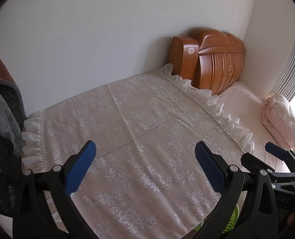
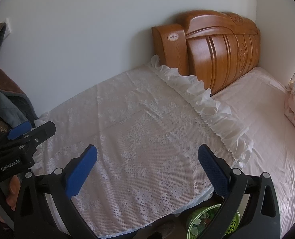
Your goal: Collect trash
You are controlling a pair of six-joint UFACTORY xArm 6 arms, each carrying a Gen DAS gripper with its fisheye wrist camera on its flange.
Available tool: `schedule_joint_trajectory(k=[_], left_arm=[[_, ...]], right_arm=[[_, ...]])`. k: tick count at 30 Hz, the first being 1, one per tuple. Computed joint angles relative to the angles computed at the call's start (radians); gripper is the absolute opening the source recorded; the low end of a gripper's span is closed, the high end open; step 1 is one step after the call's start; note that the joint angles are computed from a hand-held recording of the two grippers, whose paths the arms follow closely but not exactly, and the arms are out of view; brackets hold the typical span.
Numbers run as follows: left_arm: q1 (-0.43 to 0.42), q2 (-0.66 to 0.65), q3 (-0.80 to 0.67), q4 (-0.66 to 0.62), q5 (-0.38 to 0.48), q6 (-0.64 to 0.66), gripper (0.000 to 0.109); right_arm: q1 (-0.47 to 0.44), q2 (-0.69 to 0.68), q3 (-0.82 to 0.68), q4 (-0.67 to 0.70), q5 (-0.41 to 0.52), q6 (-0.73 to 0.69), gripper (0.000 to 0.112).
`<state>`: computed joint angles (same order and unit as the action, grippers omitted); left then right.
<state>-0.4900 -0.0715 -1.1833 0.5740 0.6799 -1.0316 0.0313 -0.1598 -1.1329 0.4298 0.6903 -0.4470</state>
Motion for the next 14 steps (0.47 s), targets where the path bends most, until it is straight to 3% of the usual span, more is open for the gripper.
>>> schedule_joint_trajectory(k=[14], left_arm=[[0.011,-0.007,0.009,-0.017,0.001,-0.015,0.095]], right_arm=[[0.004,0.002,0.005,-0.001,0.004,-0.009,0.101]])
